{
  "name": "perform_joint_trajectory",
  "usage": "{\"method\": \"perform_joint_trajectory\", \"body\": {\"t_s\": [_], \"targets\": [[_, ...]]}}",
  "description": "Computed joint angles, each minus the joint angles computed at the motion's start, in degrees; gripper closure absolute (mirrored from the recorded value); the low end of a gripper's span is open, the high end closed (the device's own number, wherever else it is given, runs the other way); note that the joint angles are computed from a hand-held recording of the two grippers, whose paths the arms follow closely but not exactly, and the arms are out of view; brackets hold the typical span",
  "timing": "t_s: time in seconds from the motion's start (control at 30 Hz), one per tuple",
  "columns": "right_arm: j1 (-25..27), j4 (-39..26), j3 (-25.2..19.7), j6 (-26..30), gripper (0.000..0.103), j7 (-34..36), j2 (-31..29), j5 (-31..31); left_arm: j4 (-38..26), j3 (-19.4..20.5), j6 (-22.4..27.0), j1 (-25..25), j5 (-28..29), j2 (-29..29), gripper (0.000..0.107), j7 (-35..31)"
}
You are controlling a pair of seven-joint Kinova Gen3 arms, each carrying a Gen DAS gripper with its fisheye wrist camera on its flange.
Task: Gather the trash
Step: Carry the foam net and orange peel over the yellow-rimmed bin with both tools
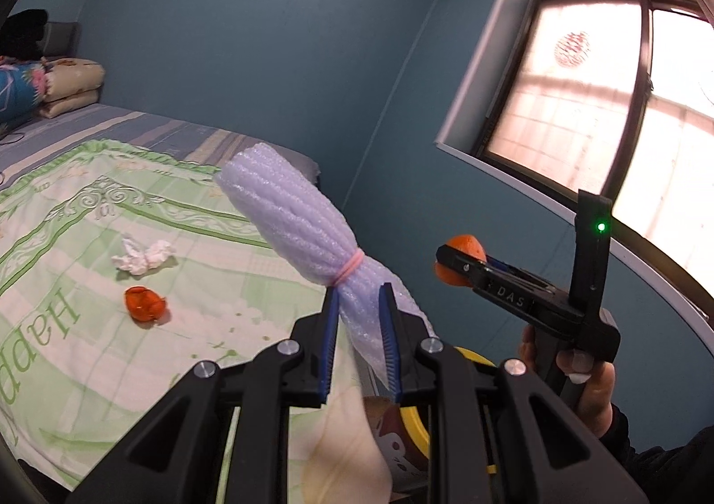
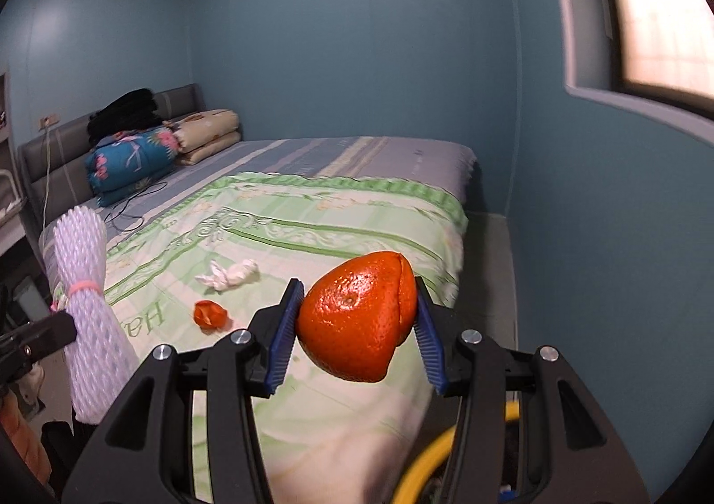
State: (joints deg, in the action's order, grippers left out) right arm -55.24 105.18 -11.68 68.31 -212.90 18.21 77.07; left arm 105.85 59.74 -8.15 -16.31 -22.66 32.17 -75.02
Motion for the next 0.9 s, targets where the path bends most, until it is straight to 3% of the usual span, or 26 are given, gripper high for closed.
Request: {"method": "perform_joint_trajectory", "body": {"t_s": [0.37, 0.57, 0.9], "targets": [[-1.9, 11.6, -4.0, 6.7, 0.057, -14.5, -4.8, -4.8, -5.1, -2.2, 5.4, 9.9, 3.3, 1.1, 0.090, -7.2], [-1.0, 16.6, -5.8, 5.0, 0.057, -20.7, -6.3, -6.5, -8.7, -2.5, 8.7, 14.4, 6.3, 2.9, 0.090, -12.4], [-2.1, 22.0, -7.7, 7.0, 0.057, -27.3, -7.4, -9.2, -15.1, -6.9, 14.2, 22.8, 12.0, 5.4, 0.090, -19.8]]}}
